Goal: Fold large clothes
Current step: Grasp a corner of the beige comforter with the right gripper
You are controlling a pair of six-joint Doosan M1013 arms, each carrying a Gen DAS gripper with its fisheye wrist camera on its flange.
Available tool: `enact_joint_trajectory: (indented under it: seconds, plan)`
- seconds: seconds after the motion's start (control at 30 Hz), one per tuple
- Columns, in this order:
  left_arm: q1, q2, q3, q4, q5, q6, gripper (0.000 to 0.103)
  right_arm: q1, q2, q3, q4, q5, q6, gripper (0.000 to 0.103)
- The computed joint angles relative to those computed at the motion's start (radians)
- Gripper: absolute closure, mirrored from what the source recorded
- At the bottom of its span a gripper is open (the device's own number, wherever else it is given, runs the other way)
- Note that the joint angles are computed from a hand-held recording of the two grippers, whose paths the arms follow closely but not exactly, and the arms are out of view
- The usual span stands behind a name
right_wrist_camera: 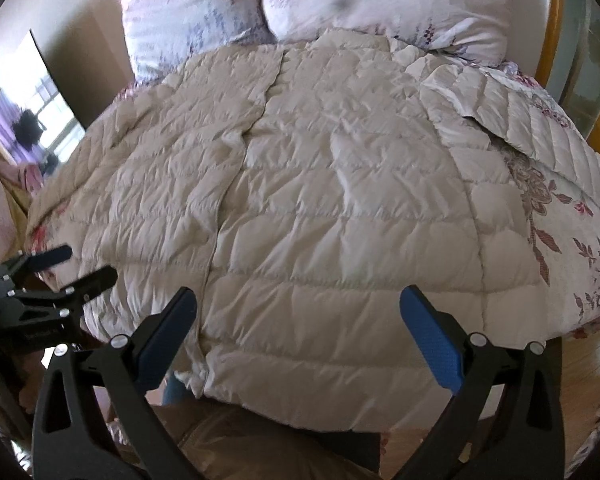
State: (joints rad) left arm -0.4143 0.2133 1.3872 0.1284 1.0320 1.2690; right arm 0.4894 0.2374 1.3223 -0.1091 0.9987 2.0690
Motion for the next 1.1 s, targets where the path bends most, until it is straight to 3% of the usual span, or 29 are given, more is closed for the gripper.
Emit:
enact_joint_trajectory:
  seconds: [0.23,0.47,0.53,0.67,0.77,0.9,1.1]
  plan:
    - [0.021,0.009,-0.02,-0.053,-0.043,0.059,0.001,-0.092,-0.04,0.071,0.064,-0.227,0.078,0.002]
    - [0.038,0.049,-0.075,-0.047,-0.074,0.08,0.001,-0.201,-0.049,0.088,-0.091,-0.259,0.418,0.004]
    - [0.046,0.056,-0.083,-0.042,-0.094,0.065,0.001,-0.249,-0.054,0.103,-0.117,-0.256,0.538,0.013]
    - [0.091,0.074,-0.102,-0.159,-0.16,0.091,0.001,-0.359,-0.076,0.165,-0.088,-0.282,0.747,0.037]
    - [0.091,0.088,-0.121,-0.103,-0.18,0.05,0.001,-0.425,-0.092,0.216,-0.049,-0.328,0.839,0.048]
    - [0.091,0.097,-0.125,-0.052,-0.248,0.031,0.001,-0.472,-0.101,0.253,-0.061,-0.378,0.926,0.057]
    - [0.098,0.113,-0.134,-0.078,-0.294,0.058,0.001,-0.505,-0.078,0.224,-0.158,-0.302,1.013,0.064]
